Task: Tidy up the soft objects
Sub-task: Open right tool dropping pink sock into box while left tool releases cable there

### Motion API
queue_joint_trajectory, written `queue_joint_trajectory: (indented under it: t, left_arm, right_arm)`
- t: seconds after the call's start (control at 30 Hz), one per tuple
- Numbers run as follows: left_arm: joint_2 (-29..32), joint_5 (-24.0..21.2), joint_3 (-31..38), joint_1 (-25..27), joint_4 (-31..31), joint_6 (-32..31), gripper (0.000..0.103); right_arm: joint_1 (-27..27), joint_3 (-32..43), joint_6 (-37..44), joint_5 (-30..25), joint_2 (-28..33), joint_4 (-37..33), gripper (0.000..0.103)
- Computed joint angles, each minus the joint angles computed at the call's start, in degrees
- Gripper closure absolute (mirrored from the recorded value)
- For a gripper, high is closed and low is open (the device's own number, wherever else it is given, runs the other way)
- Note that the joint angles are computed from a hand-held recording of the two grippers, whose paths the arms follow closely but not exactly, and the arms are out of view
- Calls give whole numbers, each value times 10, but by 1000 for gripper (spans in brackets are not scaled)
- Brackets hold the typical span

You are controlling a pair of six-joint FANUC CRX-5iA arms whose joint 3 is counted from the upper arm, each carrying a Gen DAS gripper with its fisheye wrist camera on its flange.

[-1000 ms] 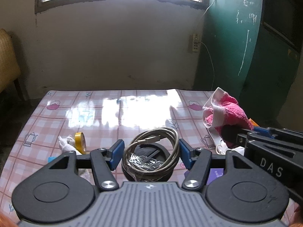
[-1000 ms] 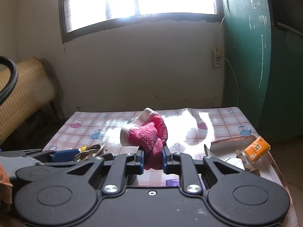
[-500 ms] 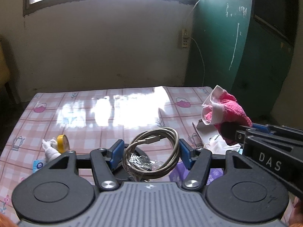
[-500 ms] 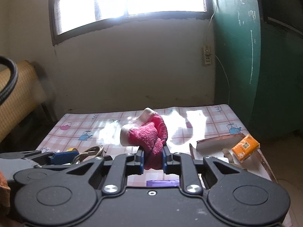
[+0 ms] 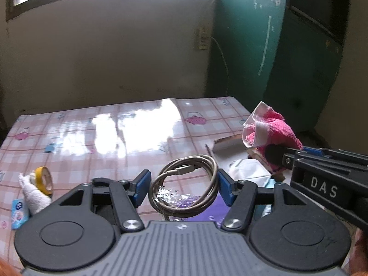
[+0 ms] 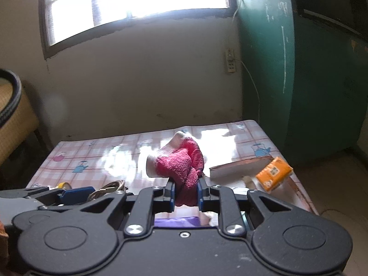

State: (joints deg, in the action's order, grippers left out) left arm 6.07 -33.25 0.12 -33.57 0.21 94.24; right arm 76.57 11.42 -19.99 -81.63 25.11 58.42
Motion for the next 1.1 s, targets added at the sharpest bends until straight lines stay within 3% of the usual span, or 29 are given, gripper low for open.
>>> queue_joint_trajectory:
  t: [0.5,0.77,0.83,0.87,0.93,1.1]
  left_arm:
    - [62,26,5,-30,136,-130,40]
    - [77,41,-39,-48,298,-291,39]
    - [82,36,-50,-50,351,-334,37]
    - [82,37,-62,-52,389,-363,28]
    - [76,50,-79,-57,422,-389,25]
    - [66,58,-71,-52,362,-328,21]
  right_arm:
    - [4,-108,-69,-44,-79,-44,78]
    - [18,-143,-106,-56,-103,-75,75]
    - [20,-146,-111,-62,-105,-83,65]
    - [23,-147,-115,-71,-105,-88,63]
    - [24,-151,-125,-78,-107,-91,49]
    - [35,-147,-142,-96,-106,-86,41]
